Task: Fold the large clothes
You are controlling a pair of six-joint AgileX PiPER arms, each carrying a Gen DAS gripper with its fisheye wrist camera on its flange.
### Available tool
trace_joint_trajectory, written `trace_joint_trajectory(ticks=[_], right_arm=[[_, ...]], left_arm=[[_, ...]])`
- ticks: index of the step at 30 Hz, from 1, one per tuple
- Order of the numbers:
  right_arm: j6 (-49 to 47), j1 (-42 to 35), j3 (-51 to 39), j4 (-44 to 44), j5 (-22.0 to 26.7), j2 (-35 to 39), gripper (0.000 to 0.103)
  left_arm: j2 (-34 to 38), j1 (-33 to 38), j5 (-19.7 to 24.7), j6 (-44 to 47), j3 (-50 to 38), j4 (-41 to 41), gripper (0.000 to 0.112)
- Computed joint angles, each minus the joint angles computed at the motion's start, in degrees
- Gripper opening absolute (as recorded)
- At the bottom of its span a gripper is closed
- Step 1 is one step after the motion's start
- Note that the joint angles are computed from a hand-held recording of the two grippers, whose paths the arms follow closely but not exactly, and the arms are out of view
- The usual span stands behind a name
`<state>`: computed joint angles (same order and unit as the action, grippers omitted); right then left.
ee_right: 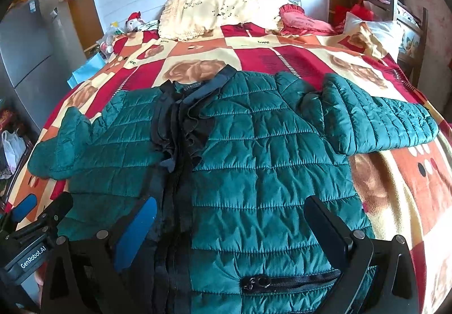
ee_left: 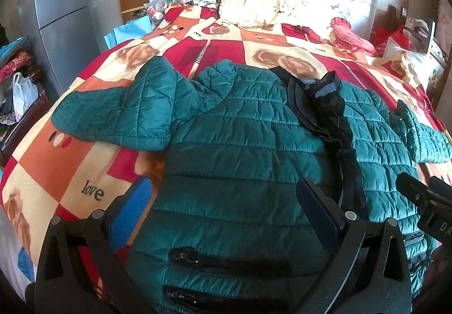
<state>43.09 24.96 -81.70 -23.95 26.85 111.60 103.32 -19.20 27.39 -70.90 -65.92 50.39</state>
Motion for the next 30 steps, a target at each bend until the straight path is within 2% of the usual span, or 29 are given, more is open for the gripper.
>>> trace_joint_trajectory(ticks=[14, 30], right_arm=[[-2.8, -0.3, -1.9, 2.6, 1.7, 1.3, 0.103], [-2.7, -0.6, -2.2, 2.9, 0.6, 1.9, 0.103]], left_arm=[[0.7, 0.3, 0.2, 0.5, -0.7, -0.4, 0.102], [0.6, 0.5, 0.1, 1.0, -0.7, -0.8, 0.102]])
